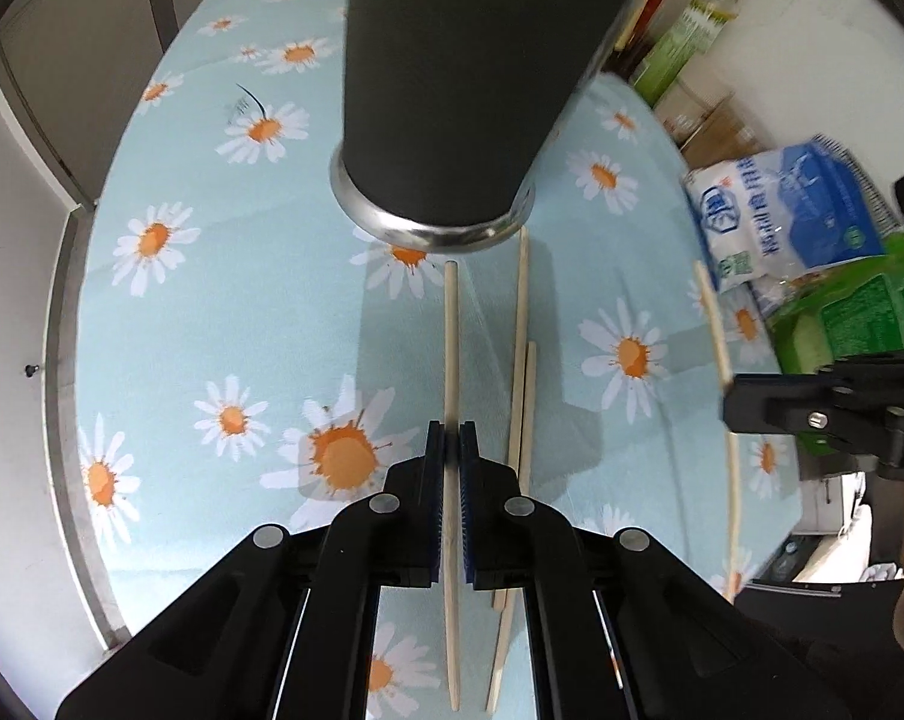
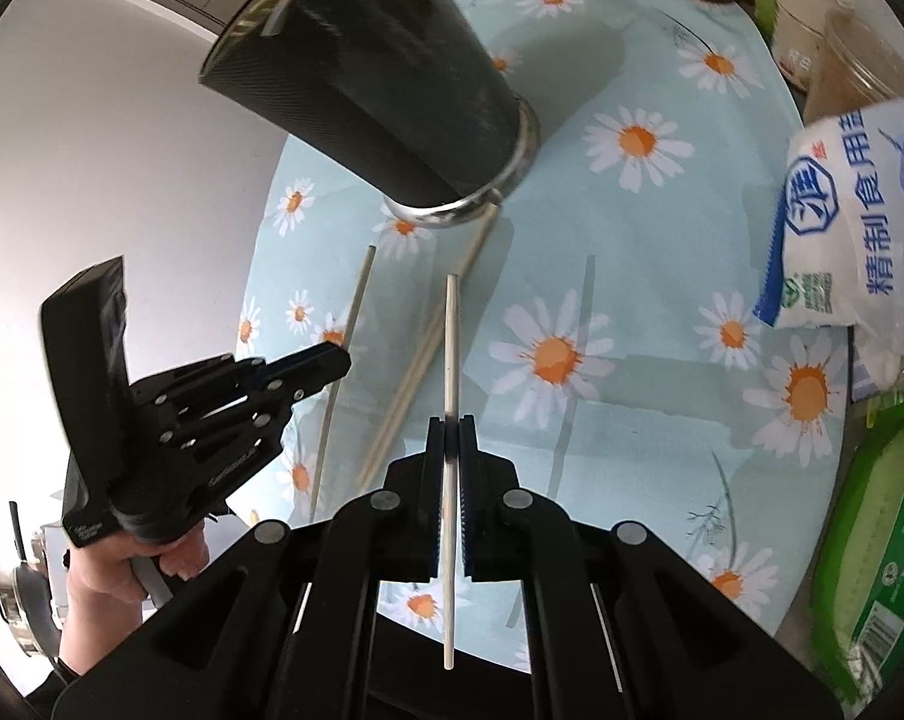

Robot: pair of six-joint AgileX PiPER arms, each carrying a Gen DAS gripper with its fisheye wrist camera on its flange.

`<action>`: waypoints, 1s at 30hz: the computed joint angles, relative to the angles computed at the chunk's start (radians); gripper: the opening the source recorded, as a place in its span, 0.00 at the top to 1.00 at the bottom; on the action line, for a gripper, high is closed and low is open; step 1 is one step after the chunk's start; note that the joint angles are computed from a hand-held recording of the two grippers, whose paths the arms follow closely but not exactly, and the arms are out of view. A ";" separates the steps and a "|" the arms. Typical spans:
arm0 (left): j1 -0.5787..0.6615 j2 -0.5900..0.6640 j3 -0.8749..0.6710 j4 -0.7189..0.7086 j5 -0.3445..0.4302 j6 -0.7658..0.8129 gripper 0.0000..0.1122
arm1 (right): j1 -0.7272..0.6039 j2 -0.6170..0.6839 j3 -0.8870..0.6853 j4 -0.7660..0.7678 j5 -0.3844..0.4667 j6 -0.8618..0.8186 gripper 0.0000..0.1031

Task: Organize utensils
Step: 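Grasp a wooden chopstick with the right tool while the left tool grasps another, then lift both held chopsticks up over the black holder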

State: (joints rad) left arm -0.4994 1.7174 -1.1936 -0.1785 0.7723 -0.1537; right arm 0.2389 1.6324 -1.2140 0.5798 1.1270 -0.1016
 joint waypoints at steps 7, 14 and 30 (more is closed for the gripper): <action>0.055 -0.135 0.067 -0.089 -0.020 0.125 0.97 | 0.093 0.015 -0.061 -0.056 -0.046 0.137 0.95; 0.126 -0.201 0.083 -0.232 -0.013 0.308 0.97 | 0.143 -0.006 -0.098 -0.048 -0.101 0.176 0.95; 0.309 -0.215 -0.011 -0.556 0.014 0.669 0.97 | 0.209 -0.093 -0.149 -0.148 -0.354 0.236 0.95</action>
